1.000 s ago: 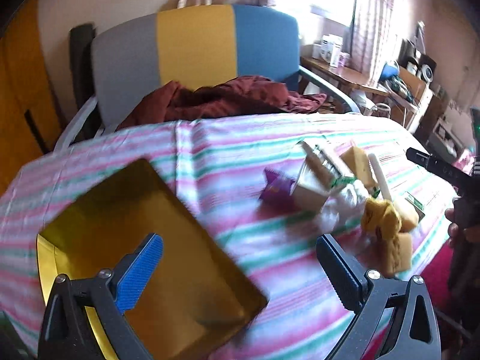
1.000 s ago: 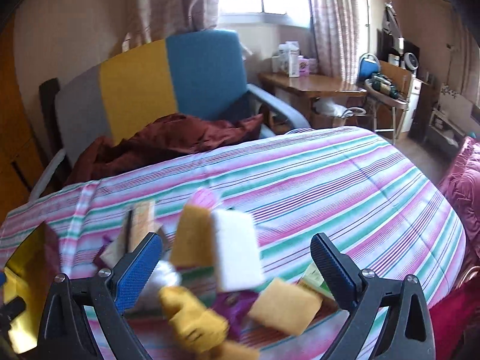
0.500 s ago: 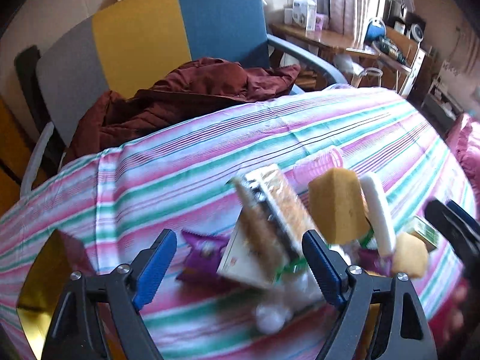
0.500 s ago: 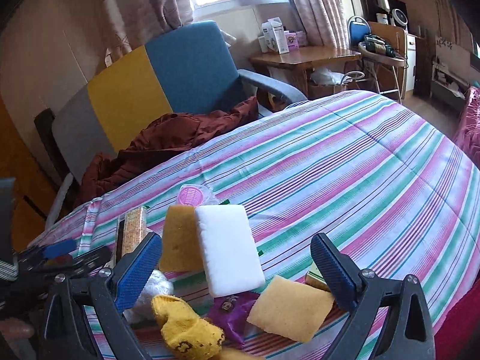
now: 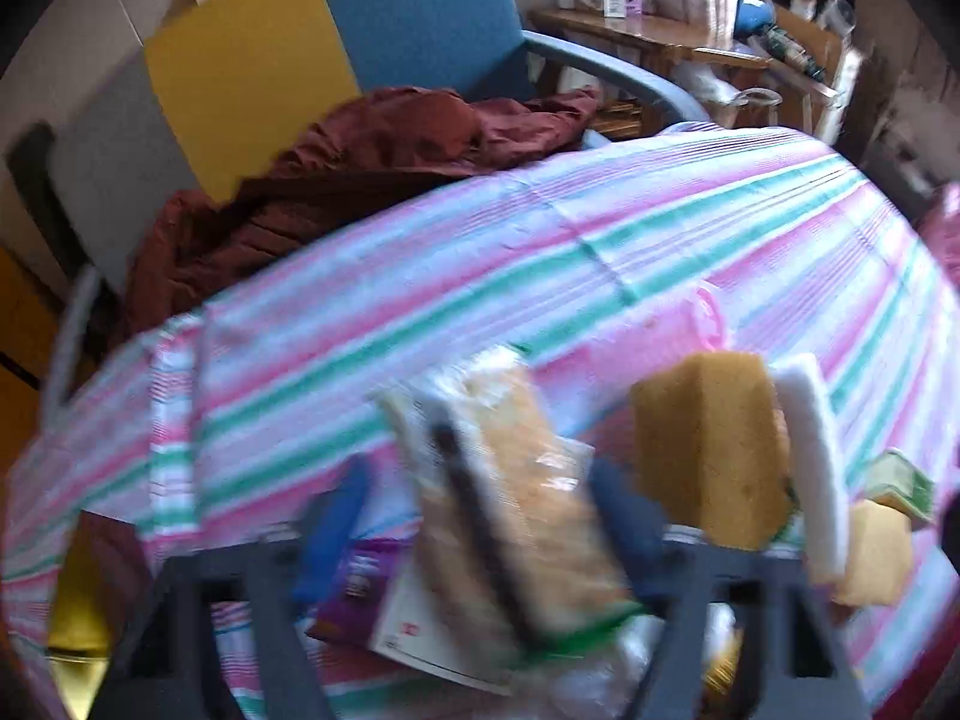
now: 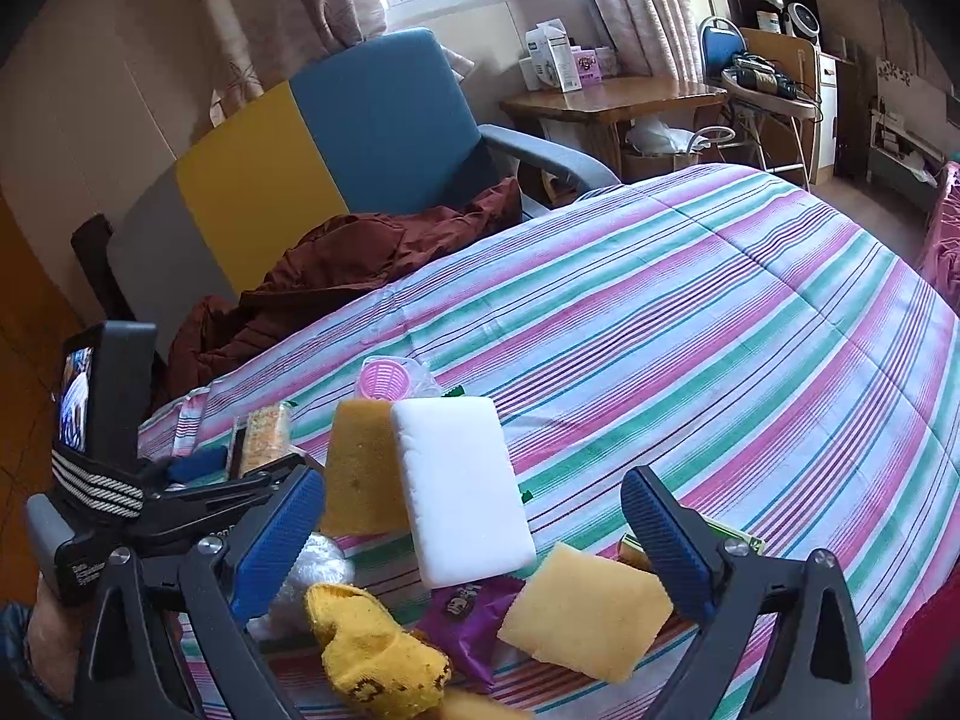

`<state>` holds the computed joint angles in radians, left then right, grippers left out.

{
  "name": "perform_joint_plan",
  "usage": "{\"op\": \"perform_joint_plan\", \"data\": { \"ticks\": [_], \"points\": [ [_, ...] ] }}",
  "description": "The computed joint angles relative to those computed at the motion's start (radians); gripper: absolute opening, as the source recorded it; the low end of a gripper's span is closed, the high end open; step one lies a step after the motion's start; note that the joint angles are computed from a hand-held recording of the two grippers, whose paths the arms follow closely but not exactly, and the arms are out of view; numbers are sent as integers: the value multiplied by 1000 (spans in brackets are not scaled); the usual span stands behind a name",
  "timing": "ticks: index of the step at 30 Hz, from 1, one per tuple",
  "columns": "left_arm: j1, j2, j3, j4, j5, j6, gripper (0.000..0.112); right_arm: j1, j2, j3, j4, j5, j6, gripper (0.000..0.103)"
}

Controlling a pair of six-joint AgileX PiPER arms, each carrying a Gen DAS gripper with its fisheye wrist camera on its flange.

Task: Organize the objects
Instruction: 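Grasp the cracker packet with the left gripper while the right gripper grasps the white printed box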

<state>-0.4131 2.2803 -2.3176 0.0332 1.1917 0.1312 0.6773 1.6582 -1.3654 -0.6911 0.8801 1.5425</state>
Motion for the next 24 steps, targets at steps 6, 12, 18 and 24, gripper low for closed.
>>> {"op": "perform_joint_plan", "data": {
  "ticks": [6, 12, 18, 24],
  "points": [
    [77, -189, 307, -153, -170, 63, 49, 2, 10, -12, 2, 14, -13, 101],
    [184, -385, 561, -306, -263, 214, 49, 15, 39, -57, 18, 26, -73, 95],
    [337, -556, 771, -452, -270, 384, 49, 51, 111, -173, 86, 21, -244, 90],
    [501, -650, 892, -561, -240, 511, 49, 60, 298, -467, 236, 74, -431, 90]
  ]
}}
